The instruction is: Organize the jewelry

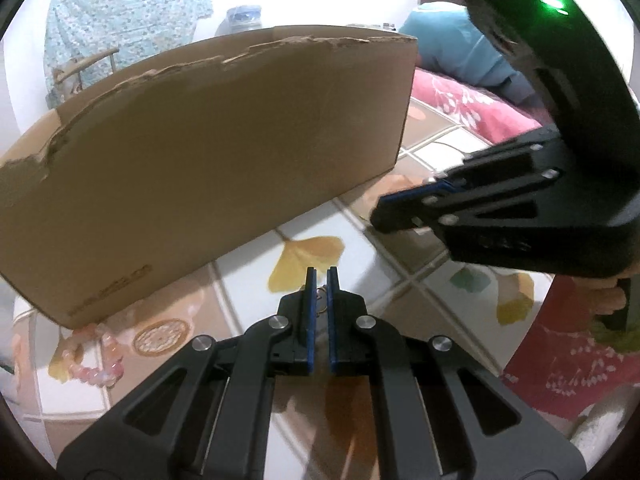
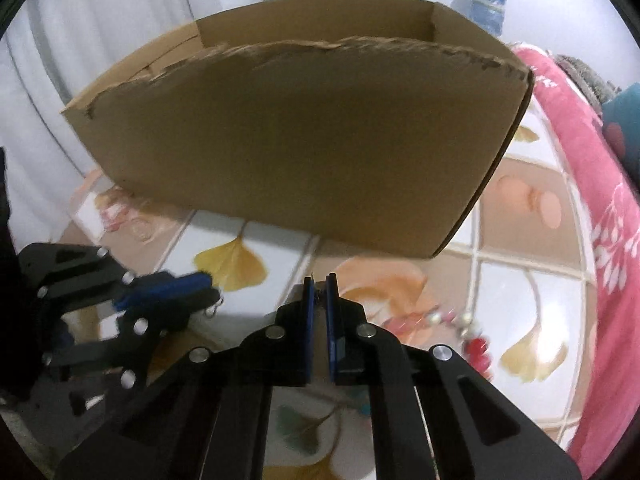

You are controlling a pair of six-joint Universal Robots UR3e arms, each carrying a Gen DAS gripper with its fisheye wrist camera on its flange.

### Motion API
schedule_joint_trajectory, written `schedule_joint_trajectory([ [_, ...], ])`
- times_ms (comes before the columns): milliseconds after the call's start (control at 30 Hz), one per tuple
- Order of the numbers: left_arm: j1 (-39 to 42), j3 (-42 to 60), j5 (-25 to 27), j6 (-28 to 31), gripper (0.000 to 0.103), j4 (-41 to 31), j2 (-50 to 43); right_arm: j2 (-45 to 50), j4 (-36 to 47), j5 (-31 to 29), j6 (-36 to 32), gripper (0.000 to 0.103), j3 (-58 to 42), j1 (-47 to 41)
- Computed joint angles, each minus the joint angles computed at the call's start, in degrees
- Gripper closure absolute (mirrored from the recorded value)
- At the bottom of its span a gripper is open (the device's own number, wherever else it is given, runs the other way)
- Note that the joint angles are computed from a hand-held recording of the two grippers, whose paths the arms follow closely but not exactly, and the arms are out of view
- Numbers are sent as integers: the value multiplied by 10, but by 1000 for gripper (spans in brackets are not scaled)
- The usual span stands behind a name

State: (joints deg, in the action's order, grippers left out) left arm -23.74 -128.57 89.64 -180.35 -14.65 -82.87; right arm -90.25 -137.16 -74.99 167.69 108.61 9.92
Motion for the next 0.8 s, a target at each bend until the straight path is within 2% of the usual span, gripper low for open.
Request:
schedule_joint_trajectory([
  [167,33,-31,-23,1,98,-19,48,-29,10,28,17,97,29,6],
  [267,76,-50,-76,2,98,-43,87,-51,-4,50,22,97,52,-7],
  [333,100,-60,-104,7,95,-58,111,-74,4,71,14,96,64,-23],
  [400,110,-72,-119,12,84,-65,133,-114,32,99,-8,94,83,-55],
  [433,114,-77,-124,17,82,-71,147,-124,43,104,-12,93,86,-61],
  [500,114,-81,-129,23,75,-83,163,-136,57,107,-19,85,90,-68],
  [633,80,-64,-101,18,73,-91,144,-135,64,94,-20,84,87,-59],
  [700,53,-46,-65,11,73,-87,116,-129,49,81,-8,84,90,-44],
  [800,37,-33,-41,5,73,-81,92,-110,21,57,8,84,87,-21],
])
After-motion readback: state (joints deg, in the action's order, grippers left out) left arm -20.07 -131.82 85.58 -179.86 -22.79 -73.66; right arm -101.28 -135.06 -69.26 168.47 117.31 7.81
